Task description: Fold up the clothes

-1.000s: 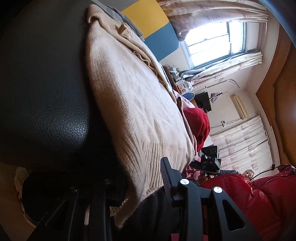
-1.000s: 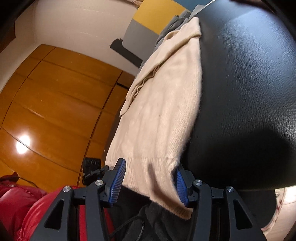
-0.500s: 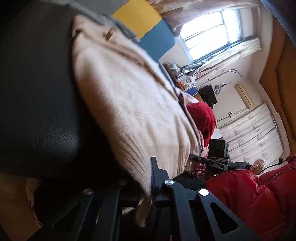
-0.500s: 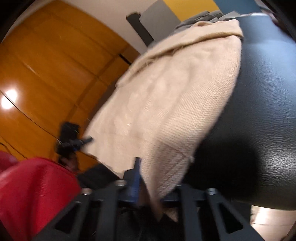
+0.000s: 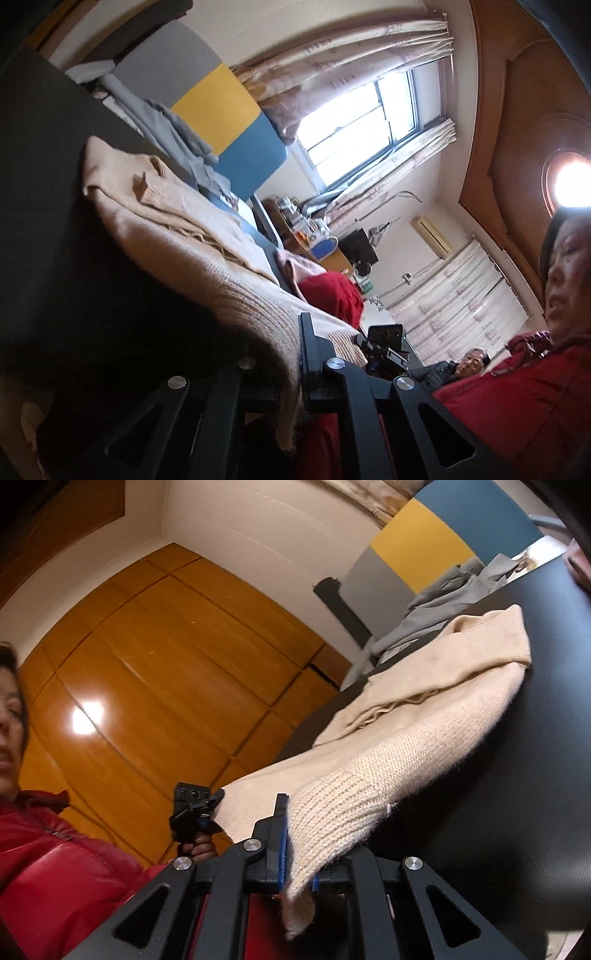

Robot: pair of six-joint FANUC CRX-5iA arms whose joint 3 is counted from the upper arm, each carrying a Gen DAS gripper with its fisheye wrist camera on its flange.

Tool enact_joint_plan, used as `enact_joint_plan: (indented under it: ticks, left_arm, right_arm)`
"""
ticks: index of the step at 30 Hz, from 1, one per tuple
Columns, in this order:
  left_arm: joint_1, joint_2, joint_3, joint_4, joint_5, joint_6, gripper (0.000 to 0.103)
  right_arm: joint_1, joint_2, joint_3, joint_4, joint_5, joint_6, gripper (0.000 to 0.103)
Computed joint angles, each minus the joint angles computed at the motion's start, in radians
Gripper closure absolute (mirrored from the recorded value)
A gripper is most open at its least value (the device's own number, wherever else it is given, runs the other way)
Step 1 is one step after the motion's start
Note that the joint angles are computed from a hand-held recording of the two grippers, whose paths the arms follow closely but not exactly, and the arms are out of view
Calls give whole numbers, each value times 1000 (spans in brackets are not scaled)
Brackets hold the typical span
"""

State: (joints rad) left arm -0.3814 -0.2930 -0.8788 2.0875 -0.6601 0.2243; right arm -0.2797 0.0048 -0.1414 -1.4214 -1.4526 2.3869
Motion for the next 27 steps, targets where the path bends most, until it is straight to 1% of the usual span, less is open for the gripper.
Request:
enact_joint_plan:
  ticks: [2, 3, 4, 6, 9, 11, 12, 14, 16, 17, 18, 20, 22, 24, 25, 26, 27]
  left_arm:
    - [19, -21, -9, -69, -21, 64, 97]
    - [15, -34, -11, -79, -21, 74, 97]
    - [-12, -38, -9, -50, -9, 58, 97]
    - [-49, -62, -18, 38, -5, 25, 97]
    - [-99, -65, -9, 230, -17, -80, 97]
    - [-65, 10, 26, 286, -124, -92, 97]
    - [-46, 51, 50, 297, -163, -83, 97]
    - [23, 162, 116, 249, -228, 16, 97]
    - [74, 235, 175, 175, -205, 111, 97]
    - [102, 285, 215, 121, -170, 176, 97]
    - [115, 311, 233, 98, -148, 217, 97]
    - [144, 409, 291, 73, -158, 293, 98]
    - [150, 468, 328, 54, -119, 338, 98]
    - [160, 522, 366, 15, -68, 405, 94]
    - [158, 542, 371, 29, -75, 426, 89]
    - [156, 562, 375, 44, -85, 447, 87]
    - [150, 566, 372, 69, -92, 438, 87]
  right_arm:
    - [-17, -10, -13, -6, -29, -11, 94]
    - [-40, -16, -20, -6, -55, -17, 94]
    - [-71, -20, -27, -10, -87, -21, 93]
    - [-99, -34, -43, -32, -114, -44, 94]
    - [-150, -42, -56, -93, -143, -68, 94]
    - [-164, -24, -35, -142, -134, -79, 94]
    - [-160, 1, -16, -171, -123, -84, 94]
    - [-120, 65, 59, -174, -72, -135, 94]
    - [-54, 128, 153, -116, 8, -226, 94]
    - [-31, 152, 191, -78, 38, -268, 94]
    - [-16, 176, 221, -45, 64, -294, 94]
    - [39, 247, 299, 20, 138, -361, 94]
    - [84, 309, 358, 82, 210, -434, 94]
    - [122, 360, 405, 150, 280, -530, 93]
    - [138, 382, 424, 191, 311, -582, 90]
    - [146, 400, 437, 211, 326, -617, 90]
    - [141, 412, 440, 199, 323, -625, 91]
